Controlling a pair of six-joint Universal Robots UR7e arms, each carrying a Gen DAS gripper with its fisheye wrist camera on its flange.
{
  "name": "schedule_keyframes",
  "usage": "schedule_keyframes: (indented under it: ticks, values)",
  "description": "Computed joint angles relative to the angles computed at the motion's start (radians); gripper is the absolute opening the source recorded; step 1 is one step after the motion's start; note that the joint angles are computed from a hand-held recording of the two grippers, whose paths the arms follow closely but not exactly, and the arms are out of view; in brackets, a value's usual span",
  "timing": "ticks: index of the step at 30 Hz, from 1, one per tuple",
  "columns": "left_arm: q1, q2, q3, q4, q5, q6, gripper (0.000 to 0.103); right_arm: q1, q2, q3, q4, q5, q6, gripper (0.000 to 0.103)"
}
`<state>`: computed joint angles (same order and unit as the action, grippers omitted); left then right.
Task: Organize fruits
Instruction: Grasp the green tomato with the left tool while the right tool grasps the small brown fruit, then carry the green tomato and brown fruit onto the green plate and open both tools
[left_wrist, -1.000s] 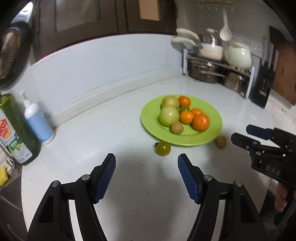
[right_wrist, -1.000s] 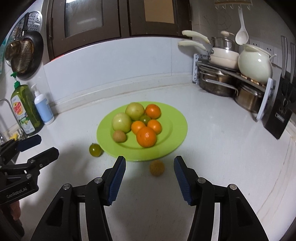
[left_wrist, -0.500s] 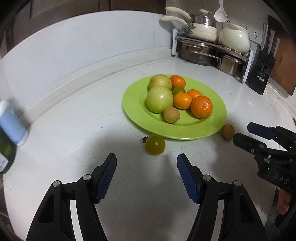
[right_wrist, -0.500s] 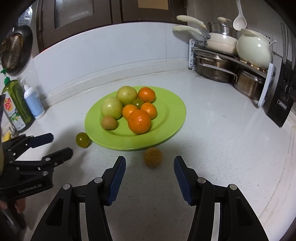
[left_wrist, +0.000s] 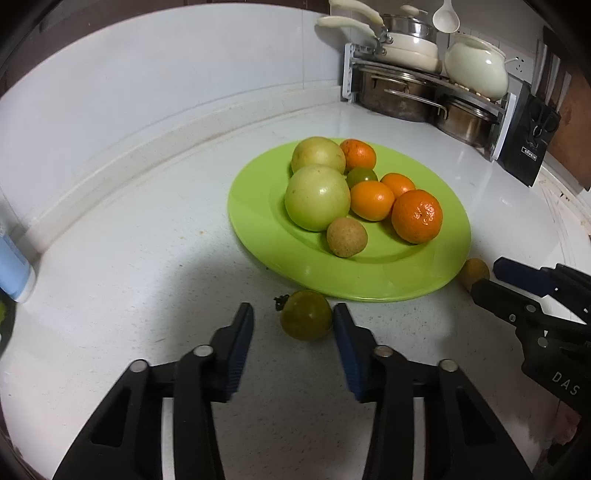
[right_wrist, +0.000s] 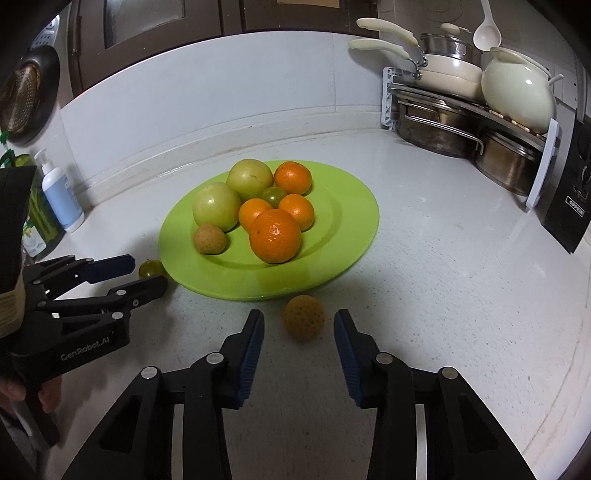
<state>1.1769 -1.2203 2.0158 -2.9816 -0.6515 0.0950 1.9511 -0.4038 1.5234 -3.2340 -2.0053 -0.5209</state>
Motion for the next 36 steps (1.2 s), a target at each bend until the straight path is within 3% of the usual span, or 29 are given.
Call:
schedule_keyframes:
  ticks: [4, 8, 15, 19, 31, 36]
  values:
    - [0.005, 0.006, -0.005, 0.009, -0.015, -0.002, 0.031, -0.005, 0.002, -0.005, 0.010, 0.011, 0.003, 0.031]
    - [0.006, 0.006, -0.004, 0.006, -0.019, 0.000, 0.029, -0.007, 0.003, -0.006, 0.009, 0.012, -0.002, 0.023]
    - [-0.013, 0.001, 0.017, -0.031, 0.007, 0.020, 0.028, -0.007, -0.002, 0.001, 0.004, 0.018, -0.003, 0.022]
    - [-0.035, -0.011, 0.038, -0.044, 0.025, 0.020, 0.028, -0.003, -0.016, 0.015, 0.000, 0.030, -0.011, 0.014]
    - [-0.059, -0.036, 0.076, -0.038, 0.034, -0.010, 0.029, -0.014, -0.022, 0.003, 0.056, 0.058, 0.000, 0.019]
    - [-0.062, -0.037, 0.077, -0.042, 0.037, -0.014, 0.028, -0.019, -0.019, -0.020, 0.124, 0.062, 0.031, 0.027]
